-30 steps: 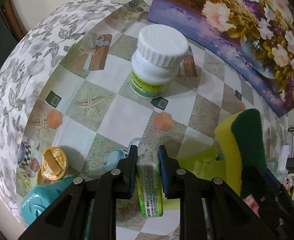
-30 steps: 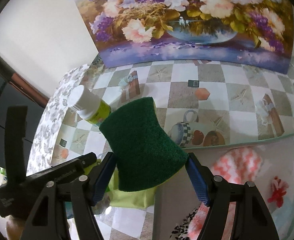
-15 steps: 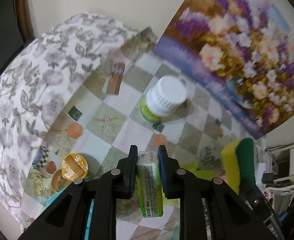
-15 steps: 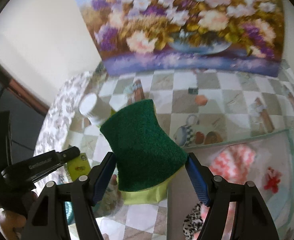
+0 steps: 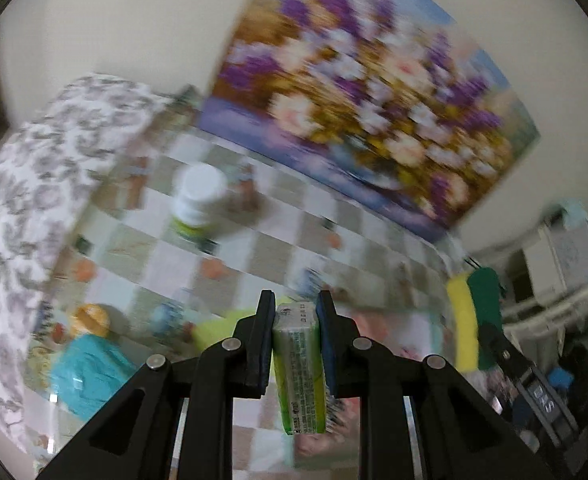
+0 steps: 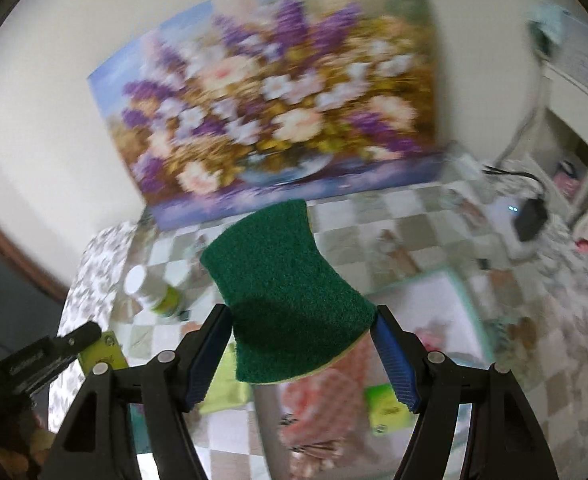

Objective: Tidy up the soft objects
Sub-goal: 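Lift and carry the sponge with the right gripper while the left carries the box toward the tray, then open the right gripper over the tray while the left releases the box inside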

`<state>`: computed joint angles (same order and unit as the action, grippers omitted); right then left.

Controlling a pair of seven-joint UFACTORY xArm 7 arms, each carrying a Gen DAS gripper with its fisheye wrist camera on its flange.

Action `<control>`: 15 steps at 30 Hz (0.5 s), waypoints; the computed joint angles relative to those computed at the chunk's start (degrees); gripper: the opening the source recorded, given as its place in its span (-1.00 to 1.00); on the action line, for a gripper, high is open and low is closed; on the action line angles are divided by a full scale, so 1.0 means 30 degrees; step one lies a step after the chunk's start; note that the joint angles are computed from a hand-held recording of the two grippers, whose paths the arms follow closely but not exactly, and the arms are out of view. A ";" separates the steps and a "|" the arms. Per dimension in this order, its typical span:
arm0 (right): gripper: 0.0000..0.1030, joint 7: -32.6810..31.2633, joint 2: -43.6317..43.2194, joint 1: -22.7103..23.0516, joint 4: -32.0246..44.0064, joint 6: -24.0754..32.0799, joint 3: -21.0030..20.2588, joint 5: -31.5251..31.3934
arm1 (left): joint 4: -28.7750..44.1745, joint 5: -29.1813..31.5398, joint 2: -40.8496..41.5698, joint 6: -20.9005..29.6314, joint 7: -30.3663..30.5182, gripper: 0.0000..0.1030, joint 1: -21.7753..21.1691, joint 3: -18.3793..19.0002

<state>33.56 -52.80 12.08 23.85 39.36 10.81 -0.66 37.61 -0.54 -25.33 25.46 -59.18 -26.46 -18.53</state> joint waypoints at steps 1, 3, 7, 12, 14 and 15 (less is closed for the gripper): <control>0.44 -0.0031 -0.0393 -0.0129 -0.0111 0.0275 -0.0186 -0.0054 | 0.0166 -0.0337 0.0368 -0.0316 0.0419 -0.58 -0.0434 0.0168; 0.44 0.0021 -0.1367 -0.0609 -0.0379 0.0991 -0.0455 -0.0224 | 0.0559 -0.1183 0.1191 -0.0945 0.1392 -0.58 -0.1382 0.0505; 0.44 0.0079 -0.3025 -0.1525 -0.0951 0.2142 -0.0518 -0.0737 | 0.1653 -0.3434 0.3257 -0.2125 0.3903 -0.58 -0.3378 0.1028; 0.44 -0.0356 -0.4076 -0.2041 -0.1795 0.2862 -0.1115 -0.0820 | 0.3055 -0.5877 0.5664 -0.2697 0.6423 -0.58 -0.4587 0.0907; 0.44 -0.0661 -0.3889 -0.2280 -0.2162 0.2932 -0.1366 -0.0837 | 0.3483 -0.7066 0.6500 -0.2922 0.7505 -0.58 -0.4849 0.0779; 0.44 -0.0798 -0.3703 -0.2362 -0.2311 0.2913 -0.1473 -0.0802 | 0.3749 -0.7756 0.6969 -0.2997 0.8167 -0.58 -0.4953 0.0713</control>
